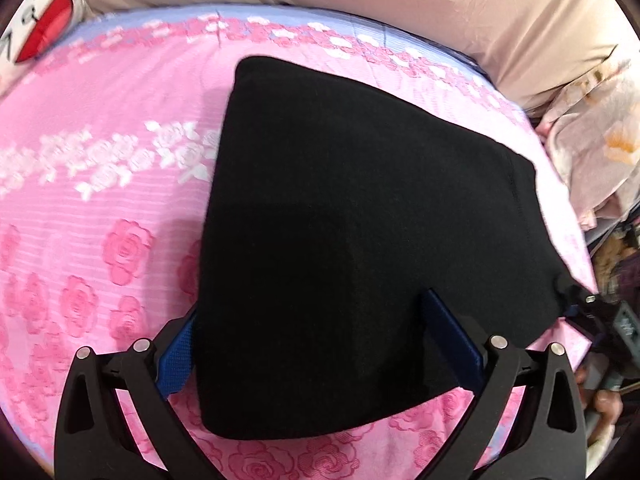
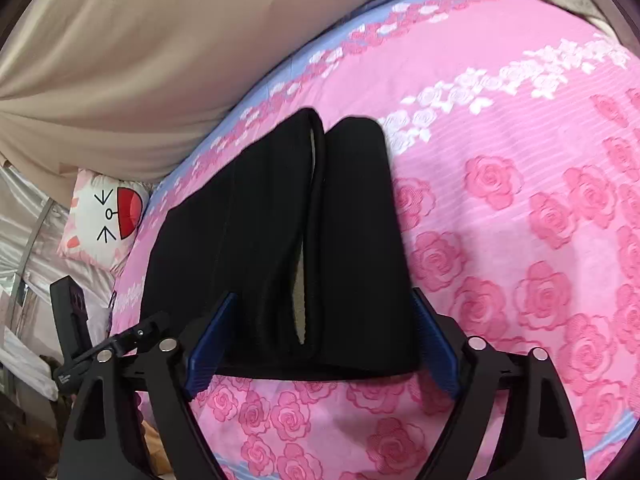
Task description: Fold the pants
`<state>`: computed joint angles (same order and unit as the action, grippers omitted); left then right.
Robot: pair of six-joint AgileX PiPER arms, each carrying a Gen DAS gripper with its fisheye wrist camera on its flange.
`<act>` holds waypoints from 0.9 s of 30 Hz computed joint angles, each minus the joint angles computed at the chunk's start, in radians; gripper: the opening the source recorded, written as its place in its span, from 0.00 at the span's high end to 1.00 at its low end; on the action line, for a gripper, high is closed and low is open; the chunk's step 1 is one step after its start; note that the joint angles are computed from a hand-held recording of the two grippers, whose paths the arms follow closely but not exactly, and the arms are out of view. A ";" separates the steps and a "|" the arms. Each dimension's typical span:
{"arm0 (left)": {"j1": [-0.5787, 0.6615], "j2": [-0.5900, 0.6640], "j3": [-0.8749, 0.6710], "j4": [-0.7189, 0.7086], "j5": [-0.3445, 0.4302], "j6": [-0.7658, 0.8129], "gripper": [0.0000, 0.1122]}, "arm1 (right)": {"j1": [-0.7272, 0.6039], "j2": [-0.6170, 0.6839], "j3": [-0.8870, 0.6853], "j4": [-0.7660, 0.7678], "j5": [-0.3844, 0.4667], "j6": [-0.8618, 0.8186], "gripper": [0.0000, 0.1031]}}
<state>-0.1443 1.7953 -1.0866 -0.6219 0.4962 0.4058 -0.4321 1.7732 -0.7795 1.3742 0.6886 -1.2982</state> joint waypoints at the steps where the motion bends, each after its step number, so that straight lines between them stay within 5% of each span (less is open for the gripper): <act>1: 0.015 0.005 -0.006 -0.050 0.022 0.050 0.13 | 0.009 0.004 -0.007 -0.006 -0.004 0.009 0.14; 7: 0.094 0.049 -0.042 -0.290 0.154 0.267 0.13 | -0.019 0.042 -0.032 0.001 0.063 -0.003 0.13; 11: 0.056 0.080 -0.066 -0.319 0.092 0.353 0.13 | 0.009 0.048 -0.028 0.052 0.033 -0.072 0.12; 13: 0.047 0.089 -0.076 -0.331 0.075 0.365 0.13 | 0.034 0.045 -0.025 0.086 -0.023 -0.094 0.23; 14: 0.049 0.093 -0.079 -0.346 0.075 0.375 0.17 | 0.035 0.050 -0.029 0.085 -0.021 -0.094 0.41; 15: 0.053 0.092 -0.077 -0.359 0.069 0.375 0.29 | 0.022 0.070 -0.040 0.089 0.021 -0.090 0.50; 17: 0.071 0.096 -0.089 -0.348 0.082 0.343 0.47 | 0.021 0.075 -0.041 0.100 0.030 -0.085 0.52; 18: 0.103 0.107 -0.100 -0.386 0.135 0.365 0.61 | 0.027 0.065 -0.036 0.099 0.018 -0.085 0.52; 19: 0.139 0.119 -0.108 -0.436 0.204 0.393 0.63 | 0.033 0.053 -0.030 0.095 0.008 -0.077 0.52; 21: 0.200 0.156 -0.145 -0.472 0.339 0.378 0.61 | 0.029 0.049 -0.032 0.076 0.014 -0.060 0.50; 27: 0.310 0.215 -0.142 -0.509 0.549 0.399 0.49 | -0.017 0.071 -0.021 0.073 0.080 -0.080 0.43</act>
